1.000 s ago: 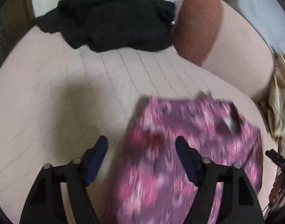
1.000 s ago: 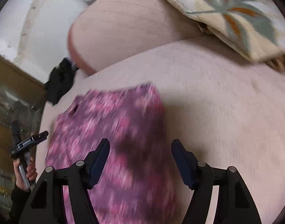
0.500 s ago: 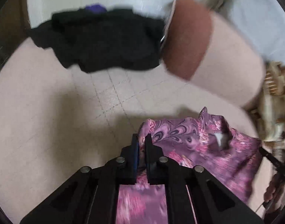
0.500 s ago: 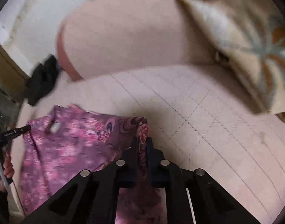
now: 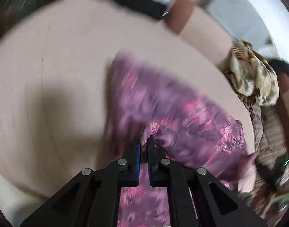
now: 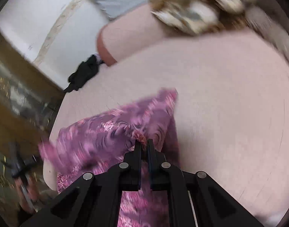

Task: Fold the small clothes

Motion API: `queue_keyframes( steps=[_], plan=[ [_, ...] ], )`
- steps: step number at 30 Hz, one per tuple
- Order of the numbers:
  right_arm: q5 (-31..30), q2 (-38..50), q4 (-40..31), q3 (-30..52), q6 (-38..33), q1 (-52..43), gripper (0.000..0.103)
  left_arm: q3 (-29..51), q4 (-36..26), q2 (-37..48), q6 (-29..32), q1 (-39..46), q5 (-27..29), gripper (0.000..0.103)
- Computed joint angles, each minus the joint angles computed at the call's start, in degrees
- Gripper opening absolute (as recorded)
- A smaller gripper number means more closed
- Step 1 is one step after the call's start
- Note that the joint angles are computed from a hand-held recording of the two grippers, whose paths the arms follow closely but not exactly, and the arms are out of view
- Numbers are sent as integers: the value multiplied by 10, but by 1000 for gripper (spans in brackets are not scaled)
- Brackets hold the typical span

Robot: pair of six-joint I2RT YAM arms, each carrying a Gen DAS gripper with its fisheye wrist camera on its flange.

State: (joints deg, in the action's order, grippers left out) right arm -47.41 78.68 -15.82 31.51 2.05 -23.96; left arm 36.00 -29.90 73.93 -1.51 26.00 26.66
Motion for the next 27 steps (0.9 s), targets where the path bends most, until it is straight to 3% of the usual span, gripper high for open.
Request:
queue_keyframes(
  steps=[1, 2, 4, 6, 8, 9, 10, 12, 15, 19, 21, 23, 25, 26, 27],
  plan=[
    [5, 2, 46, -42, 10, 0, 6, -7, -10, -3, -9, 6, -7, 6],
    [32, 30, 76, -66, 19, 15, 6, -12, -15, -23, -9, 28, 24, 8],
    [37, 56, 61, -61, 10, 25, 9, -22, -21, -86, -9, 57, 38, 15],
    [30, 36, 44, -57, 0, 15, 12, -33, -38, -135, -26, 59, -1, 41],
    [8, -11, 5, -69, -25, -17, 35, -44, -73, -168, -5, 74, 24, 42],
    [-11, -36, -21, -82, -42, -41, 60, -55, -89, -190, 7, 82, 36, 43],
    [-34, -53, -47, -94, -66, -67, 70, -66, -106, -214, 23, 95, 49, 44],
    [-81, -64, -117, -107, -126, -116, 70, -87, -135, -259, 42, 103, 73, 51],
    [-122, -63, -190, -110, -191, -130, 70, -105, -155, -302, 45, 66, 72, 53],
    [-114, -85, -97, -116, -57, -17, 70, -80, -87, -242, -53, -82, 12, 54],
    [-120, -26, -25, -95, 15, 18, 74, -38, -65, -155, -102, -129, -36, 66],
    [-125, 36, 47, -80, 77, 33, 74, -14, -33, -70, -115, -122, -48, 65],
    [-116, 87, 112, -77, 116, 37, 70, -14, 9, -18, -117, -93, -27, 39],
    [-94, 105, 130, -80, 118, 37, 63, -24, 26, -10, -109, -79, -18, 22],
    [-92, 114, 132, -81, 112, 29, 49, -39, 38, -7, -93, -56, 6, 13]
  ],
)
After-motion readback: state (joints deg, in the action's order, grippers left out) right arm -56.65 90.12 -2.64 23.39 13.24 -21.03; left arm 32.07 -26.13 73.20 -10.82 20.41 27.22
